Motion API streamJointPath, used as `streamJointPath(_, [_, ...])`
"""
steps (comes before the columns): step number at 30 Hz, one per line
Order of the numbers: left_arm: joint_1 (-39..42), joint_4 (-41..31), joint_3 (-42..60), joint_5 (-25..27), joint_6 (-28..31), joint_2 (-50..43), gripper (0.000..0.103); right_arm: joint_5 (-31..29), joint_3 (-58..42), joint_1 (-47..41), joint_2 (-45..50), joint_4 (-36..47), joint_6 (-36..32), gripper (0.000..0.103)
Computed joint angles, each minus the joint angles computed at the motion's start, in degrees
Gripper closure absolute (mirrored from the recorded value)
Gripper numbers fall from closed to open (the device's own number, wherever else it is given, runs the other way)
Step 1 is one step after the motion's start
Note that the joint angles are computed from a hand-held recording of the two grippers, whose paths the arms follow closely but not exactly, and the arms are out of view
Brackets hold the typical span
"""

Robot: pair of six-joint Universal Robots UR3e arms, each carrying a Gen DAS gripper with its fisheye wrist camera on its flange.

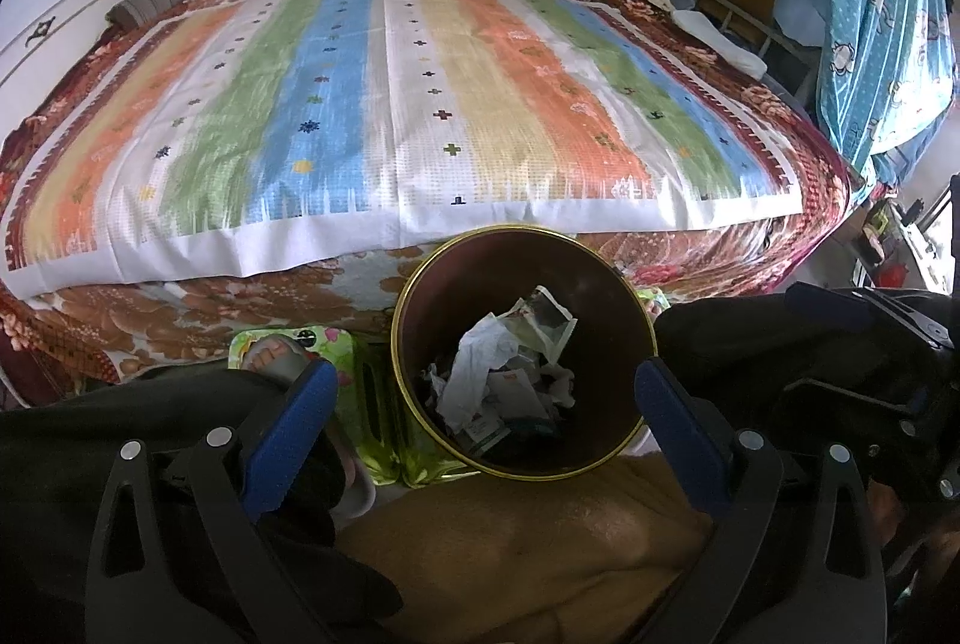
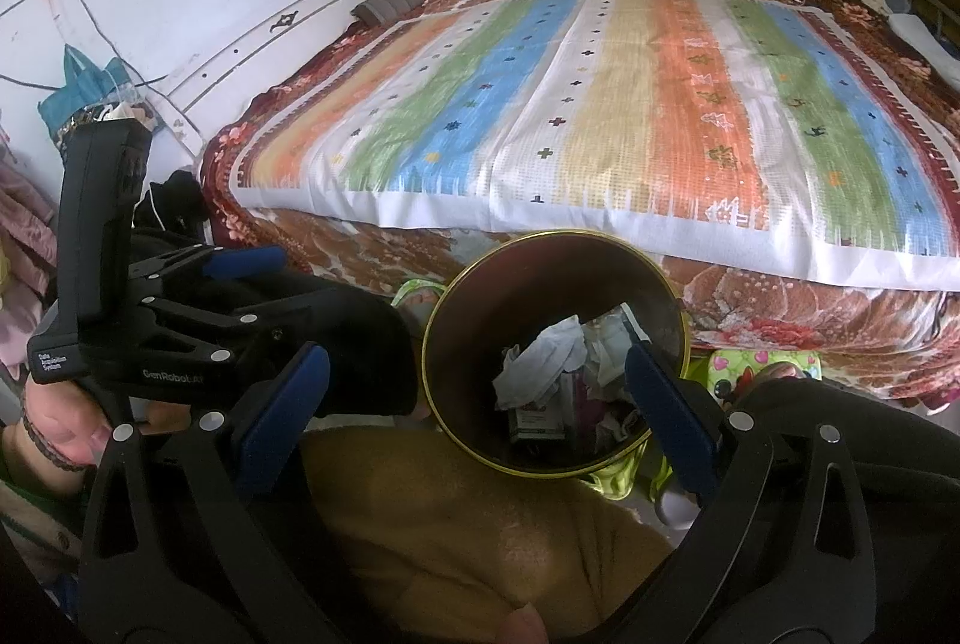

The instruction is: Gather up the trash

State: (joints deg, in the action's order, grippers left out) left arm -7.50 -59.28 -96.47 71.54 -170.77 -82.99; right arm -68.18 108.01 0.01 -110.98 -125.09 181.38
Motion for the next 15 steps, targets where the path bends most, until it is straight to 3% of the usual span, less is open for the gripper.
streamJointPath(15, [-1.88,1.59,0.54,1.76,-1.94,-1.03,0.006,0.00,0.03,0.43,0.31,-0.59,0.53,0.009])
